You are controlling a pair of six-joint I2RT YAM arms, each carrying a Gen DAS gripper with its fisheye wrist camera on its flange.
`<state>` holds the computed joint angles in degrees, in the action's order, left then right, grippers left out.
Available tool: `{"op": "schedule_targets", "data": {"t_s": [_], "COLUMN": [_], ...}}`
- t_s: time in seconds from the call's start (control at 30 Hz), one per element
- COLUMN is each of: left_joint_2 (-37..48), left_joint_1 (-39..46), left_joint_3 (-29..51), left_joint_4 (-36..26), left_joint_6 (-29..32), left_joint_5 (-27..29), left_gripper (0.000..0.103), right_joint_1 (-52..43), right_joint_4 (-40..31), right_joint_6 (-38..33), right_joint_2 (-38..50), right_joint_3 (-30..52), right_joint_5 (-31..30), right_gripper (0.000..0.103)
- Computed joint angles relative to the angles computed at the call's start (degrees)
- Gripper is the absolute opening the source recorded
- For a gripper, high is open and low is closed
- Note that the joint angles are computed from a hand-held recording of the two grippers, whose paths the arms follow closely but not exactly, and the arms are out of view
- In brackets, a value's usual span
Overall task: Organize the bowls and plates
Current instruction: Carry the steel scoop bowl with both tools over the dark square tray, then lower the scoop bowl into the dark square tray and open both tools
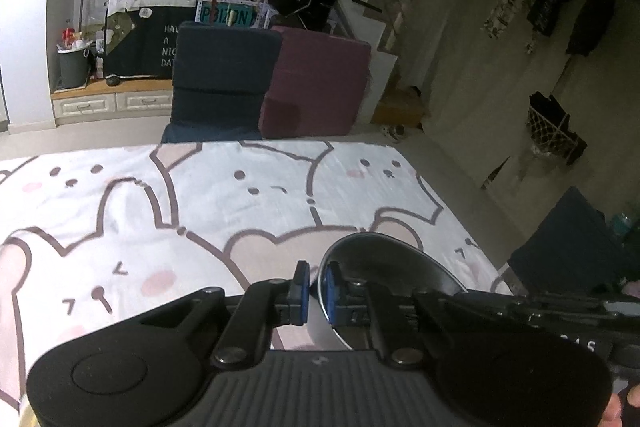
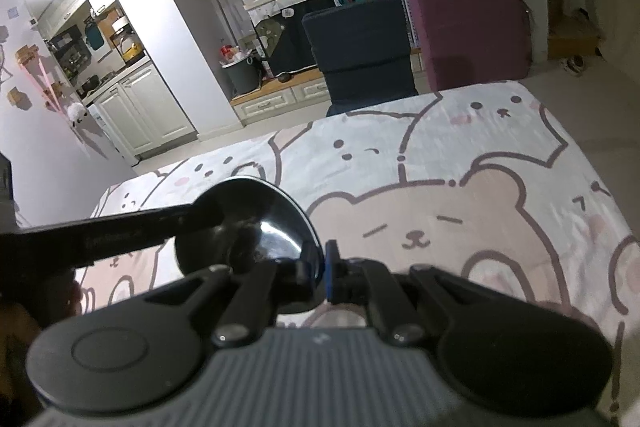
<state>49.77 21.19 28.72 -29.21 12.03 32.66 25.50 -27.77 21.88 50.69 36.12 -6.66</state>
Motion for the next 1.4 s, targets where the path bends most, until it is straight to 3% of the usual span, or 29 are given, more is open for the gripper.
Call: {"op": "schedule_targets", "data": {"t_s": [0.27,0.43,0.93,1.4], "left_joint_2": [-4.64,-2.87,16.25,18.51], "left_joint_1": [-1.47,-4.25,-11.80,-14.10], "left_joint_3": [-6.44,-11.35,-15.16,-15.27], "left_joint_4": [-0.98,3.47,21.44,23.77], "left_joint_6": [-0.70,-2.49,-3.91,-4.59], "left_joint_5": [-0.65,-3.59,-10.55,-12.39], "left_gripper": [0.007,0.007,0.008,0.008], "right_joint_1": [0.17,3.09,5.06,7.11], "right_joint_4": [-6.15,-7.64,-3.84,-1.21], "right_joint_6": [0.25,1.27,1.31,-0.32], "right_joint_2": [-8.60,-9.57,2.42,8.87], "right_joint_3": [-5.18,-7.72,-10.09,-11.06], "right_joint_5": [0.62,3.21,4.51,5.71], "right_gripper": [0.006,0.006,0.006,0.007]}}
